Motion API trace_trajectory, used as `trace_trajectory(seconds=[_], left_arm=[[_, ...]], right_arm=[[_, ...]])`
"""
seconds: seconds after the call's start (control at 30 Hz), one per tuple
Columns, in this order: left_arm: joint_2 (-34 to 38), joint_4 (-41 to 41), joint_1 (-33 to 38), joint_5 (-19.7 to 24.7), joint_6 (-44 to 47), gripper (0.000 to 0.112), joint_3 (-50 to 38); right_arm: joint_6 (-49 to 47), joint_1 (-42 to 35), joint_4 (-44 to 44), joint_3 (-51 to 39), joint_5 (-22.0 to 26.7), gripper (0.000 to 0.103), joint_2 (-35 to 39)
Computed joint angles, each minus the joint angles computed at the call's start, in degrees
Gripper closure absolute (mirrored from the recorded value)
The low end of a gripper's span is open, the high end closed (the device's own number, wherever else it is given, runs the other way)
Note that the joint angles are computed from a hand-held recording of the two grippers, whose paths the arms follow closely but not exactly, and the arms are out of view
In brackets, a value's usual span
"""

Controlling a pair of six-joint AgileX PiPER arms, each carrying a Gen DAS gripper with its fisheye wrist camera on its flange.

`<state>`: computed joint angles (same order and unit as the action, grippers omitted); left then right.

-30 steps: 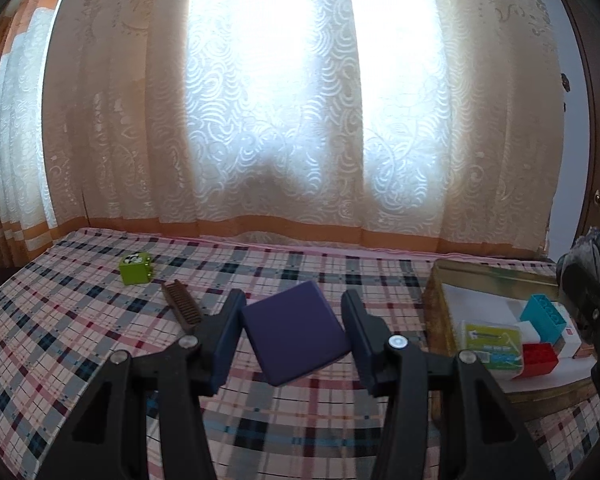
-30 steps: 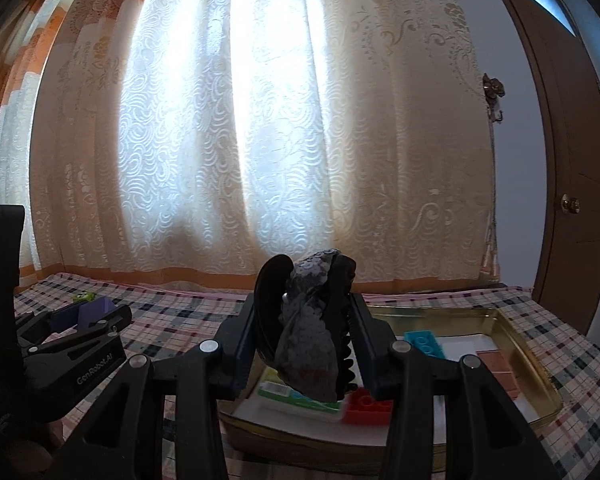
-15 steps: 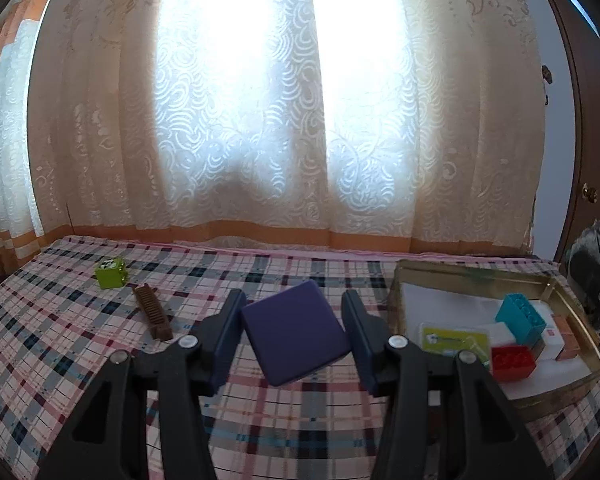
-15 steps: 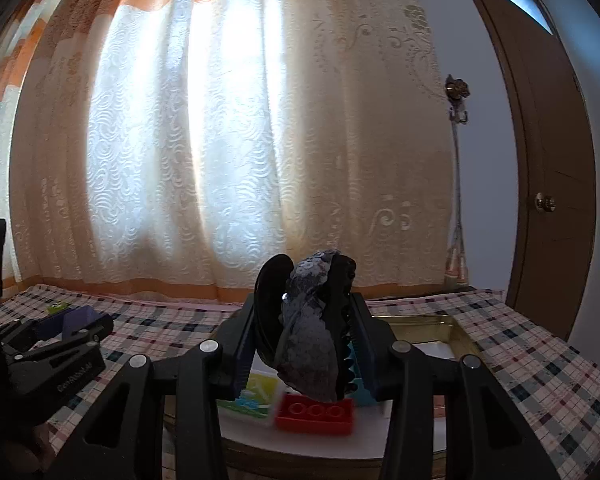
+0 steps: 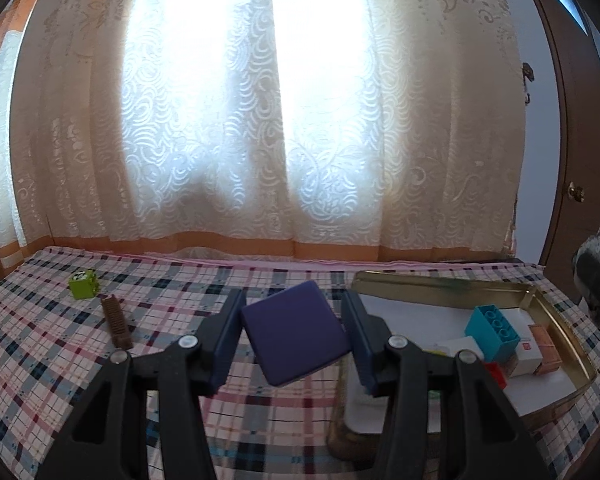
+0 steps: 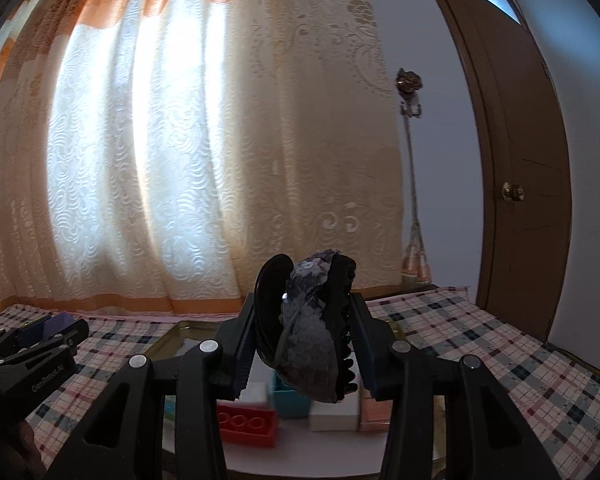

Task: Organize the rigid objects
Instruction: 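Carry the purple cube and gray slipper over the gold tray, then lower both items into the tray and open both grippers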

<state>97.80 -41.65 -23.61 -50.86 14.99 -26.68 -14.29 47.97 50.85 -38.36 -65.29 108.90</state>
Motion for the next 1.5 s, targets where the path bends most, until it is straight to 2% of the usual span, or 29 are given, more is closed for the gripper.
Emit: trace_trajectory(seconds=[0.23, 0.47, 0.63, 0.8, 0.93, 1.03, 1.13, 1.27, 1.4, 1.43, 1.5], left_arm=[[1.1, -3.2, -3.8, 0.9, 3.1, 0.063, -3.1], [3.9, -6.4, -6.3, 4.3, 8.8, 0.063, -8.9], [6.9, -11.5, -6.9, 10.1, 15.8, 0.063, -16.2], [9.8, -17.4, -7.6, 13.8, 22.4, 0.063, -22.5], [12.4, -28.9, -7.4, 17.2, 34.9, 0.063, -28.6], [14.6, -38.0, -7.0, 18.7, 44.1, 0.063, -32.7], [16.1, -41.9, -7.0, 18.9, 48.7, 0.063, -34.4], [16.7, -44.5, -6.9, 19.7, 51.4, 0.063, -35.1], [16.8, -46.7, -6.9, 19.7, 54.1, 0.063, -35.6], [16.9, -47.8, -7.1, 19.5, 55.4, 0.064, -35.8], [17.2, -49.7, -6.8, 20.3, 57.3, 0.073, -36.2]], right_arm=[[2.6, -4.7, -1.0, 2.8, -1.5, 0.057, -1.2], [5.9, -10.7, -4.1, 5.2, -0.4, 0.057, -2.6], [2.6, -12.3, -6.1, 3.0, 5.1, 0.057, -1.9], [-1.6, -11.5, -6.1, 0.7, 10.1, 0.057, -0.9], [-7.8, -10.0, -3.1, -1.8, 13.3, 0.057, 0.2], [-7.8, -11.5, -5.0, -2.8, 18.5, 0.057, 0.2], [-7.4, -12.9, -6.4, -3.6, 21.6, 0.057, 0.1], [-7.9, -13.8, -7.5, -4.8, 25.3, 0.057, 0.3], [-8.1, -13.9, -8.0, -5.1, 26.7, 0.057, 0.4], [-8.0, -14.1, -8.3, -5.3, 27.3, 0.057, 0.4], [-8.3, -14.4, -8.5, -5.7, 28.5, 0.057, 0.4]])
